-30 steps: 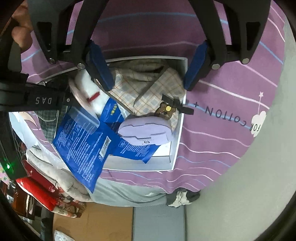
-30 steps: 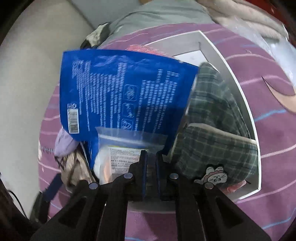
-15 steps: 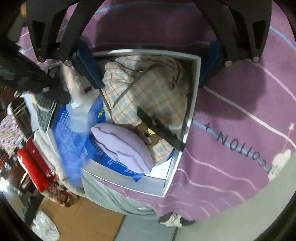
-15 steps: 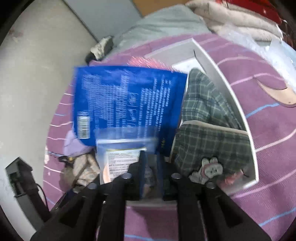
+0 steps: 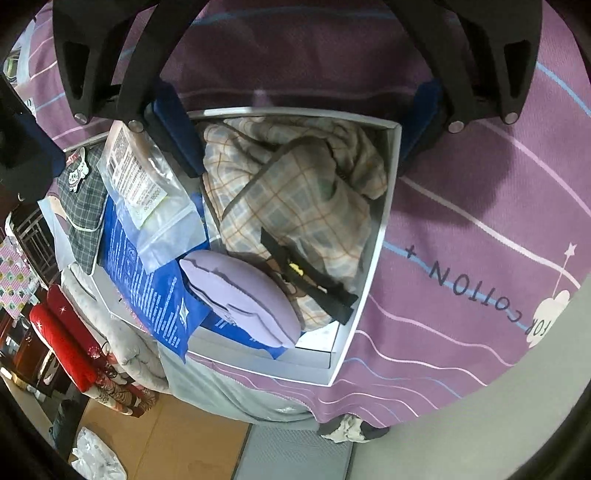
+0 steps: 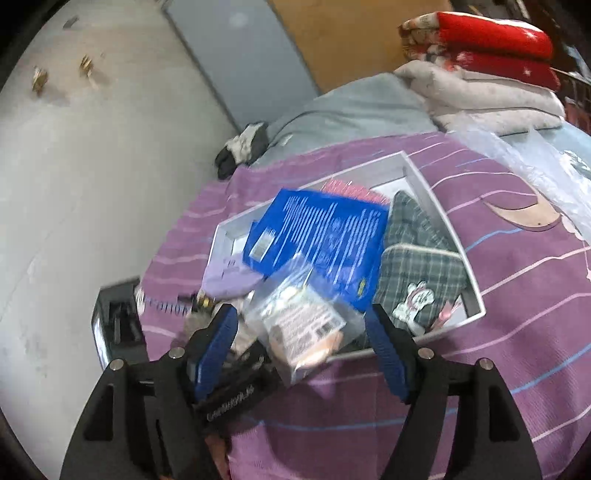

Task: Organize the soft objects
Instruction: 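Lower the sponge bag into the tray and open the right gripper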

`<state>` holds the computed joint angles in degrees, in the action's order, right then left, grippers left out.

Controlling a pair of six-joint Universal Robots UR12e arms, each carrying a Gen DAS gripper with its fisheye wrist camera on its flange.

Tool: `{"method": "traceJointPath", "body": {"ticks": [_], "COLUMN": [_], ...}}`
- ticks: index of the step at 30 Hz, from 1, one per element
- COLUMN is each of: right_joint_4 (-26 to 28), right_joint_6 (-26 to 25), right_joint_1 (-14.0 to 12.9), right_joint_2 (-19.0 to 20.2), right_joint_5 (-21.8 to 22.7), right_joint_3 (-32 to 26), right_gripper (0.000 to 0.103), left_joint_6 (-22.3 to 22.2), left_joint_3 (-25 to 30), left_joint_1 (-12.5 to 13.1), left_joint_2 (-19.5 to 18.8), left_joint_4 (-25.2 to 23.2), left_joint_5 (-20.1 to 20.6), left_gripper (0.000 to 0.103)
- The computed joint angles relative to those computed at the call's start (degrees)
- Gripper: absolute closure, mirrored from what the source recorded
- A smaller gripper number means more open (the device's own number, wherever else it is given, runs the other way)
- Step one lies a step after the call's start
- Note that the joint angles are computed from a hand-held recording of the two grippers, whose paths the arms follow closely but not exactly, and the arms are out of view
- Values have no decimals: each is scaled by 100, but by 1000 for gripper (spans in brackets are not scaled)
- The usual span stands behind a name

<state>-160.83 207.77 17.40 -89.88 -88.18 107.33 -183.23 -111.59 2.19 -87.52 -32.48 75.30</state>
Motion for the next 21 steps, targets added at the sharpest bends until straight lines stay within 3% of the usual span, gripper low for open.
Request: {"method": "traceJointPath", "body": {"ticks": [2,4,6,9,10,13,21], "right_joint_4": [131,500,729,765,785,715,691], "right_joint_6": [-113,-220,-228,1,86,219,378], "right_joint_1": [-4,-46,-75,-289,-361,-474,-525], "right_joint_2": [112,171,196,281,308,356,445], "right_joint_5": [121,369,476,1060,1228,1528,1565], "right_joint_3": [-125,-232,-287,-277,-270,-240,-298], "right_gripper": [73,89,91,92,97,97,98], "left_joint_6": [-6,1,14,13,8,8,4], "left_joint_3": [-1,-4,-7,4,11,25,27], "left_joint_1": [-2,-14,-30,-38,-39,-44,-47], "left_joint_2": [1,3,9,4,1,-9,-11], "left_joint_4": [-2,8,7,-7,-17,-29,-28], "left_joint_5": [-2,29,69,95,89,97,104], "left_gripper": [5,5,5,5,5,5,5]}}
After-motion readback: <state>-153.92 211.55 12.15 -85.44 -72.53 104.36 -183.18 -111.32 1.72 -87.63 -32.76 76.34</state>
